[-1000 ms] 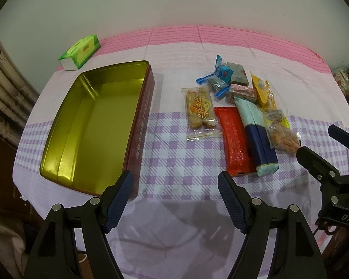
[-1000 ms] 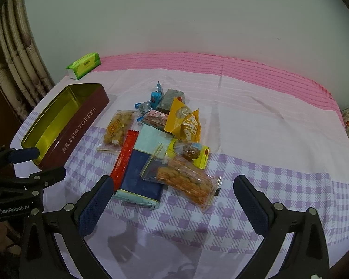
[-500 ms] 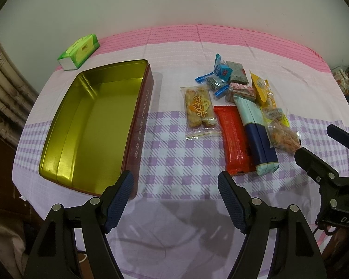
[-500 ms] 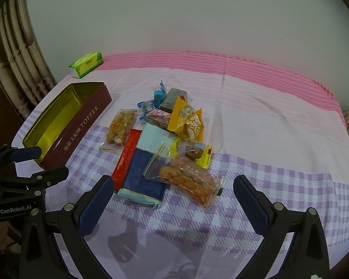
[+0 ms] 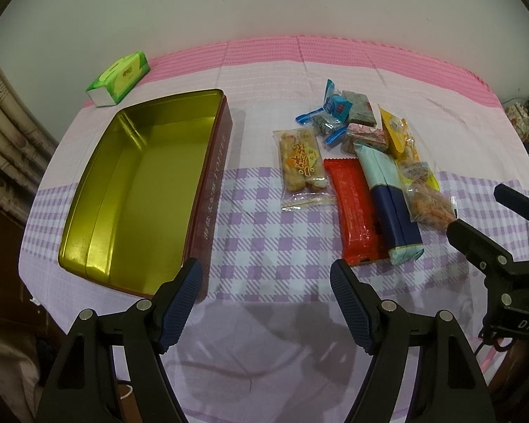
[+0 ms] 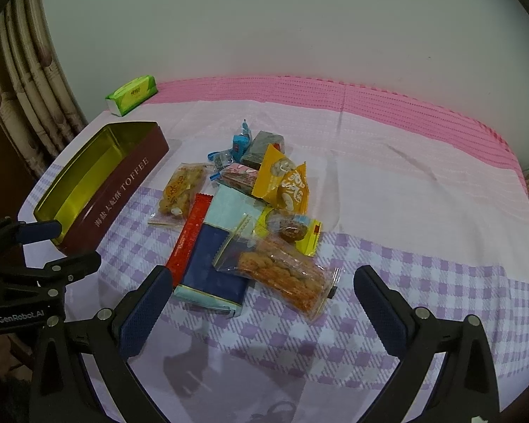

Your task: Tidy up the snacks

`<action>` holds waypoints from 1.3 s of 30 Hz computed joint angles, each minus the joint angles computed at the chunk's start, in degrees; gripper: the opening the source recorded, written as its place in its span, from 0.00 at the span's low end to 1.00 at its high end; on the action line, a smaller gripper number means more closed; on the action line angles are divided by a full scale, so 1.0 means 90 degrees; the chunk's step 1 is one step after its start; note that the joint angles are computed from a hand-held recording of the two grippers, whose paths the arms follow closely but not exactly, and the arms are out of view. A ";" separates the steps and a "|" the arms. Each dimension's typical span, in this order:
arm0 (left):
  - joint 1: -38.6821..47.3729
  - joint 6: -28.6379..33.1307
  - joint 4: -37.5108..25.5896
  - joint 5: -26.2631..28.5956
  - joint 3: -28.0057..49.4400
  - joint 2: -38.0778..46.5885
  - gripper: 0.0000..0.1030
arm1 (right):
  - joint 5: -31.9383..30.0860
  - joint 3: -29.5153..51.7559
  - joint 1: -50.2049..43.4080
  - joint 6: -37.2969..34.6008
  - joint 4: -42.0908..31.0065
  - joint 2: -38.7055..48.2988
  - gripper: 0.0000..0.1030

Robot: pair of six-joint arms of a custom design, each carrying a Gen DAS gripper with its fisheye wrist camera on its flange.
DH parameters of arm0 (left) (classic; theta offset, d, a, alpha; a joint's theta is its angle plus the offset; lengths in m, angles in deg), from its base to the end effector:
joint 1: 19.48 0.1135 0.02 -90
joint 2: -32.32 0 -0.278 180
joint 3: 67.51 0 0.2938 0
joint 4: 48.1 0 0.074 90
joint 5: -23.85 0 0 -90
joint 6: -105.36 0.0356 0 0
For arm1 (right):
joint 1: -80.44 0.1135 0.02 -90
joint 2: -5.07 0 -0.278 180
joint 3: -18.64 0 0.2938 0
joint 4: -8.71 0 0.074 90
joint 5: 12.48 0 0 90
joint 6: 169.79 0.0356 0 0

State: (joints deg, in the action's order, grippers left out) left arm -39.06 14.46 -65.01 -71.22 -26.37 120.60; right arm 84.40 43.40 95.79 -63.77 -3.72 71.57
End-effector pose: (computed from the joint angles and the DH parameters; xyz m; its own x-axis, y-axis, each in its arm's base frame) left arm 0.2455 -0.0840 0.0776 -0.8517 0.2864 -0.4388 0.2840 0.9561 0.0726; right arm 0.1866 0.0468 0.0842 -0.8053 0.0630 -0.5895 0.0282 0.9973 0.0682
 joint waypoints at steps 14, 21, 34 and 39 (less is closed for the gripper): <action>-0.0024 0.0030 0.0141 -0.0070 0.0046 0.0272 0.73 | -0.1134 0.0340 -0.0991 -0.2039 0.0365 0.1162 0.92; -0.0044 0.0048 0.0058 -0.0146 0.0167 0.0382 0.73 | -0.1463 0.0851 -0.1308 -0.2817 0.0471 0.2259 0.69; -0.0113 0.0039 -0.0035 -0.0277 0.0223 0.0435 0.73 | -0.2154 0.1303 -0.1763 -0.2742 0.0685 0.3241 0.46; -0.0122 0.0054 -0.0042 -0.0282 0.0269 0.0500 0.73 | -0.2240 0.1163 -0.1811 -0.2344 0.0812 0.3188 0.38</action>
